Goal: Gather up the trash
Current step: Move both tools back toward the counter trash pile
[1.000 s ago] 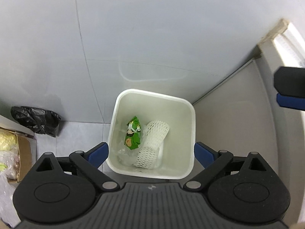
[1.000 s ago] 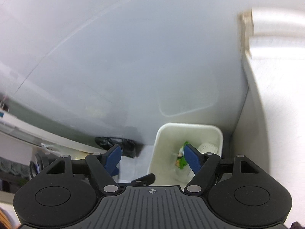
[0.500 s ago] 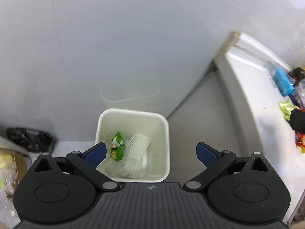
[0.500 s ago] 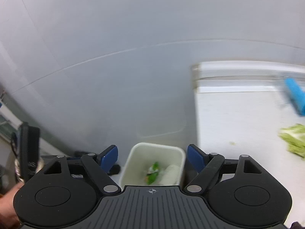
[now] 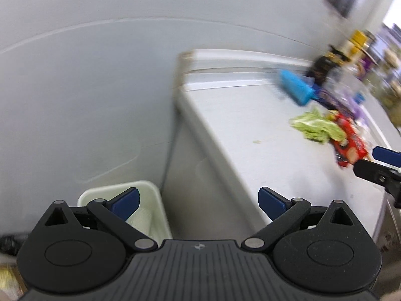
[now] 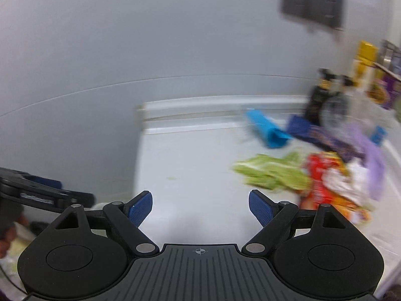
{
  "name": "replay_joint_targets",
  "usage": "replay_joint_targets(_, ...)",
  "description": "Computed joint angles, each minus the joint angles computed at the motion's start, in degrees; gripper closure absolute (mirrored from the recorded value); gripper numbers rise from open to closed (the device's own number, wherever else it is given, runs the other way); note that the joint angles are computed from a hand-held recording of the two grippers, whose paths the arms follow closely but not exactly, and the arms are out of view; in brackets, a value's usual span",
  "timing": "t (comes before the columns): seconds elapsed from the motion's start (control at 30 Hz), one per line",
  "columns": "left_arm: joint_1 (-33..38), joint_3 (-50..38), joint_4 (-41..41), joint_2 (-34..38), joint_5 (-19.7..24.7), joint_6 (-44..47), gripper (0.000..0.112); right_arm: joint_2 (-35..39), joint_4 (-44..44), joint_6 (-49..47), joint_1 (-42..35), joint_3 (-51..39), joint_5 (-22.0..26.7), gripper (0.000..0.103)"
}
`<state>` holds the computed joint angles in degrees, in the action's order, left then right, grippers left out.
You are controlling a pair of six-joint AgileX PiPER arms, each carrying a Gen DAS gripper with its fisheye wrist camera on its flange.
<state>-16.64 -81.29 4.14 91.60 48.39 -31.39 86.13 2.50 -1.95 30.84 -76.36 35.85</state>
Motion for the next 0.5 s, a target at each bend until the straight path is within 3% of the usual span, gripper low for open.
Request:
replay_joint_targets(0.2,-3.06,-11.63,-2.94,8.05,1.89,8.97,0.012,-1.47,0.79,-1.67,-7.03,1.65,-1.71,0.017)
replay_joint_targets(0.5,-5.93,-41.06,-7.82,25.82,12.12,24.02,0.022,2.62,7.70,-18.55,-19.64,-3.91,0.82,0.017)
